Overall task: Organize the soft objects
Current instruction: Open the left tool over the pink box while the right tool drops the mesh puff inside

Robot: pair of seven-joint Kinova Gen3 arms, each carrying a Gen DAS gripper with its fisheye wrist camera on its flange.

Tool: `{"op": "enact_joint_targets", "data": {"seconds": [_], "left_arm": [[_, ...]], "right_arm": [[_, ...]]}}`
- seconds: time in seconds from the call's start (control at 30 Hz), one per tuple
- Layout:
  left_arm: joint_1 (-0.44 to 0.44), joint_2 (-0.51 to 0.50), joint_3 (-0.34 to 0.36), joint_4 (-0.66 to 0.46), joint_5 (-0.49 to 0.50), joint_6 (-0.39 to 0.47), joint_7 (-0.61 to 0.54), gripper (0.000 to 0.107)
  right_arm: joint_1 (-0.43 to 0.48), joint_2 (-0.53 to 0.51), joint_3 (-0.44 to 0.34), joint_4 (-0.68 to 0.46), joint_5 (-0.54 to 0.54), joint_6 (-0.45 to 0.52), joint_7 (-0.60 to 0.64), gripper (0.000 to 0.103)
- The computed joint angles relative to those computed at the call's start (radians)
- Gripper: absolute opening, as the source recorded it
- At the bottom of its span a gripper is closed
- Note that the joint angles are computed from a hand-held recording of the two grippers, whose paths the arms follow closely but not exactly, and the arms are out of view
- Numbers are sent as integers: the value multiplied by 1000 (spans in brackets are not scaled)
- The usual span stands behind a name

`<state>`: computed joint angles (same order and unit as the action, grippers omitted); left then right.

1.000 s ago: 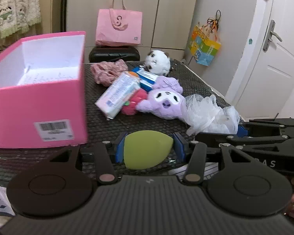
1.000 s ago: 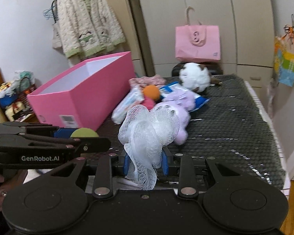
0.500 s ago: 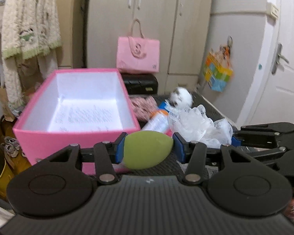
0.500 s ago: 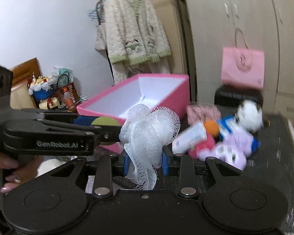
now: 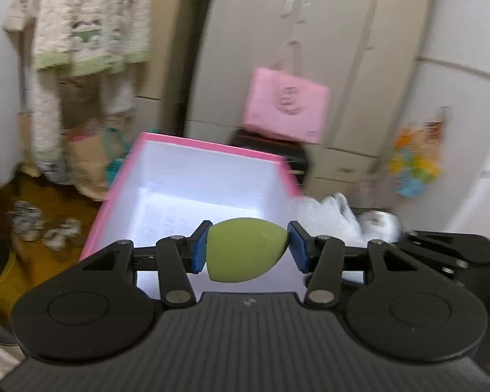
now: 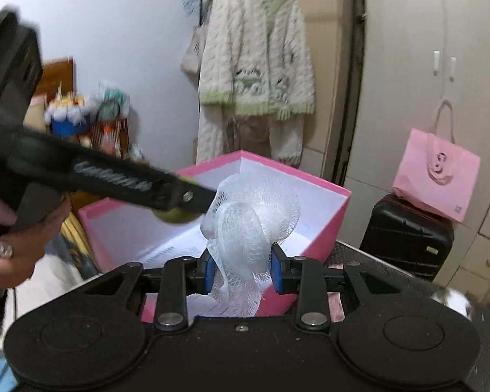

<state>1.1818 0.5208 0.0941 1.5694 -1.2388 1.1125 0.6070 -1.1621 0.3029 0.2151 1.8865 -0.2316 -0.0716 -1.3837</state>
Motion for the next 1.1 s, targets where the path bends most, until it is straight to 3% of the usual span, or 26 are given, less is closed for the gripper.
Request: {"op": "enact_joint_targets", "data": {"seconds": [0.07,0.17,0.37,0.5,0.6,0.9,1.1], "left_arm": [[-62,3,19,-8,21,-25,-33,49],[-124,-16,-3,9,95,-126,-76,49],[-171,-25,-27,5,205,-209,-181,49],[-162,-12,-37,-27,254,-173,-243,56],[-135,-7,-55,-36,257,-146,-238,72],[-54,-28,-39,-13,154,-41,-201,76],[-5,-32,0,-15,111,44,-200,77]], "right_arm": [[83,44,-72,-80,31,67,-9,37],[163,104,-138,-184,76,158,-28,37],[215,162,-196,-286,160,260,-62,41],[214,180,-208,-328,224,317,-95,43],[166,177,-164,-328,284,324,-161,57],[144,136,-168,-289,402,317,-302,69],[19,77,-50,-221,533,296,-470,71]]}}
